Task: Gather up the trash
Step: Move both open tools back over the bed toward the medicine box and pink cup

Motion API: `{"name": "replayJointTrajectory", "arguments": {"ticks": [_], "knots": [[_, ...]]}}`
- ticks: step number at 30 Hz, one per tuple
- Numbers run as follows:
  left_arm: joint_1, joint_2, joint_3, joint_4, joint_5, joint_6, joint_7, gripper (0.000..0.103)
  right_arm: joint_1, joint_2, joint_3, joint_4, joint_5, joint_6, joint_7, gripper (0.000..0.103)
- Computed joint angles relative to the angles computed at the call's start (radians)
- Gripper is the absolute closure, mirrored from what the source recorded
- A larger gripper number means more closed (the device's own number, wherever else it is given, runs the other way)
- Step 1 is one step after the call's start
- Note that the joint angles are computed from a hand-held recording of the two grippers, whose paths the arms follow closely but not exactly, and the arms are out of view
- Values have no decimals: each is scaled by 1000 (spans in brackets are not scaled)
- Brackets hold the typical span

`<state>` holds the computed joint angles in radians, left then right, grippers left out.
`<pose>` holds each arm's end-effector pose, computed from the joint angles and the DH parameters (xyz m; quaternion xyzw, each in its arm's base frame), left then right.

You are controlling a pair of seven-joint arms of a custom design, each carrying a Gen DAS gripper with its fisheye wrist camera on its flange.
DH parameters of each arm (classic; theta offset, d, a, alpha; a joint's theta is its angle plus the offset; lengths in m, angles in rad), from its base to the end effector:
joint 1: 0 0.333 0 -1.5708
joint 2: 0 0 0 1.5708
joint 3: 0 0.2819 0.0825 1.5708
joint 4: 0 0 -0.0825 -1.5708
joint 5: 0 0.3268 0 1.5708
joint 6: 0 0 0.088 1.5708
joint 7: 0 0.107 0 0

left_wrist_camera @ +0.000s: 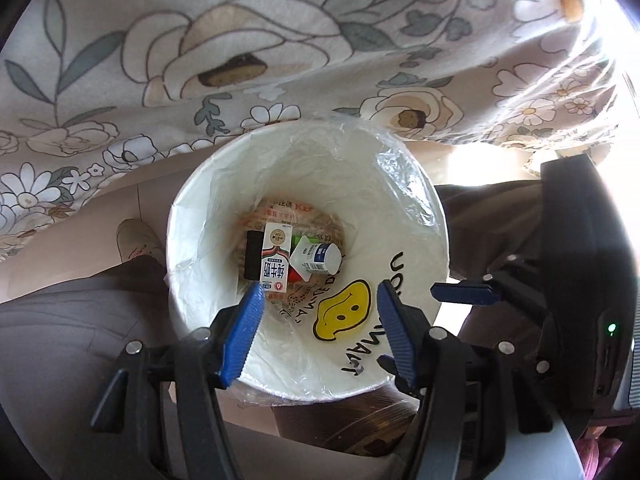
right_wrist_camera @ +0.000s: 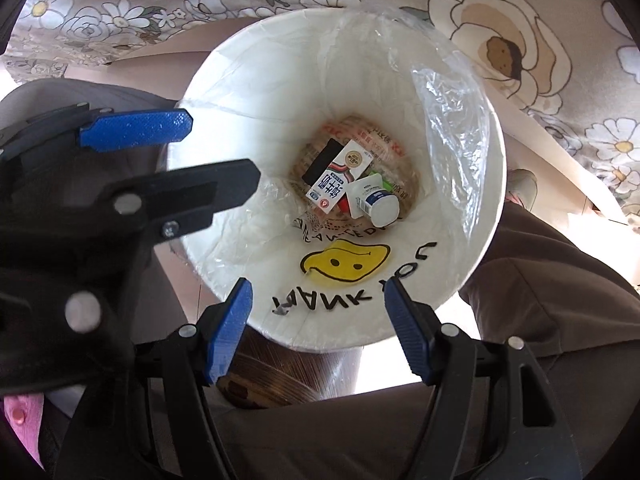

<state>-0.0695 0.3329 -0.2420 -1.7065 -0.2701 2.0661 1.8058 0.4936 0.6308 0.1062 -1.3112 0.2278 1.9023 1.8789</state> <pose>0.5614 -0.1818 0.4018 0.5426 -0.8248 0.1195 0.1050 0.5373 0.3689 0.3644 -0.7647 0.6292 0.1364 0.0277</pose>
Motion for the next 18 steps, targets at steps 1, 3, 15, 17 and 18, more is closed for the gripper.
{"name": "replayJointTrajectory", "arguments": {"ticks": [1, 3, 15, 17, 18], "knots": [[8, -18, -2, -6, -12, -4, 9, 42, 3, -21, -1, -10, -12, -6, -11, 34], [16, -54, 0, -13, -33, -4, 22, 42, 17, -68, -9, -35, -52, -6, -25, 34], [-4, -204, 32, 100, -100, 52, 36, 16, 7, -330, -36, -128, -245, 24, -48, 34], [-17, -195, 33, 160, -68, 57, 21, 14, 0, -362, -38, -128, -284, 28, -53, 34], [-24, -187, 33, 194, -48, 55, 15, 14, -3, -376, -40, -125, -306, 30, -54, 34]]}}
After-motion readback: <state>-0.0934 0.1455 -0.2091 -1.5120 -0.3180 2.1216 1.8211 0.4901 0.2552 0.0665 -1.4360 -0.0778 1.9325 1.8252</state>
